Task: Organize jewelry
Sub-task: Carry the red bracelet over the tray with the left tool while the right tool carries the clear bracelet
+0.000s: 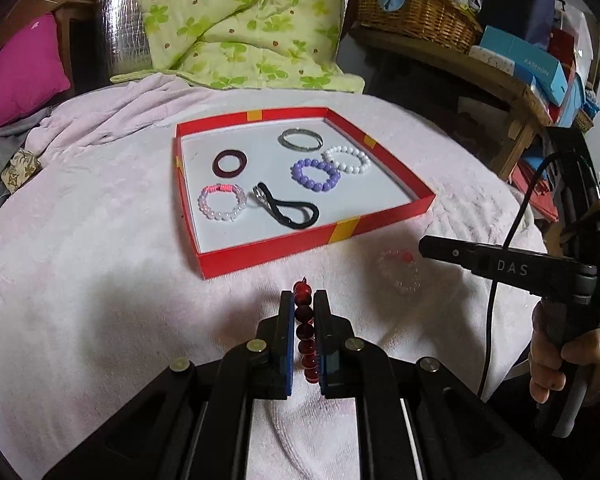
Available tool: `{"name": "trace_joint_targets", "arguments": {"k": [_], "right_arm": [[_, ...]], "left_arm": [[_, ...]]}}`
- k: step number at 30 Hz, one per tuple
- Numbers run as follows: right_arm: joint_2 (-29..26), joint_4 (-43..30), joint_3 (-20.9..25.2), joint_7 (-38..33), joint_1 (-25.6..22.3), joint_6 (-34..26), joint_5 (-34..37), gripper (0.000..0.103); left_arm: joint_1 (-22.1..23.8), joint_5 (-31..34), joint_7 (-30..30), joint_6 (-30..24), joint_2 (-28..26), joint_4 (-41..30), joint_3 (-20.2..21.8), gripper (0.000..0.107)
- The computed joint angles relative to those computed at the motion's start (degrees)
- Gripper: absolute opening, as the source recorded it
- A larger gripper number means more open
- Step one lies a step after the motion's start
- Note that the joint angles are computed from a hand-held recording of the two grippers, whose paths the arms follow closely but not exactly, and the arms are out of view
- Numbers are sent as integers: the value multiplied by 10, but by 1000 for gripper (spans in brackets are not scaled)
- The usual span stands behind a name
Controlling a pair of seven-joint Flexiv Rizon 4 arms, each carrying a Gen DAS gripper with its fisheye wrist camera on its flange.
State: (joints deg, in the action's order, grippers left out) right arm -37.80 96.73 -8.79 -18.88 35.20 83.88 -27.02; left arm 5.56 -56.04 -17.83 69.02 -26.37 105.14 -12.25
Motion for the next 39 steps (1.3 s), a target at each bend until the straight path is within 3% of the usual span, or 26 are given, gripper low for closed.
{"name": "trace_joint_targets", "arguments": {"k": [5, 7, 10, 13, 15, 18, 23, 29, 39], "right_arm": [[-24, -46, 80, -53, -48, -68, 29, 19], [-33, -59, 90, -66, -52, -82, 36, 30], [-33, -57, 56, -62, -25, -84, 13, 30], [-29, -55, 22, -54, 3, -118, -28, 9], [-26, -50, 18, -42, 4, -111, -42, 9], [-17, -33, -6, -11, 15, -85, -69, 9], [3, 15, -87, 71, 51, 19, -111, 9], [5, 54, -204, 105, 128, 112, -87, 9], [-2, 50, -229, 55, 159, 126, -14, 9]], "left_arm": [[-4, 31, -27, -5, -6, -3, 9, 10], [-1, 31, -26, -4, -5, -1, 6, 10], [1, 36, -32, -1, -6, 0, 6, 10], [4, 36, -32, 1, -5, 2, 3, 10], [7, 25, -22, 4, -2, 5, -4, 10], [11, -2, 1, 7, 3, 8, -14, 10], [6, -40, 23, 3, 9, 6, -16, 10], [-10, -86, 66, 8, 14, 7, -11, 10], [-25, -95, 65, -2, 11, -11, 2, 10]]}}
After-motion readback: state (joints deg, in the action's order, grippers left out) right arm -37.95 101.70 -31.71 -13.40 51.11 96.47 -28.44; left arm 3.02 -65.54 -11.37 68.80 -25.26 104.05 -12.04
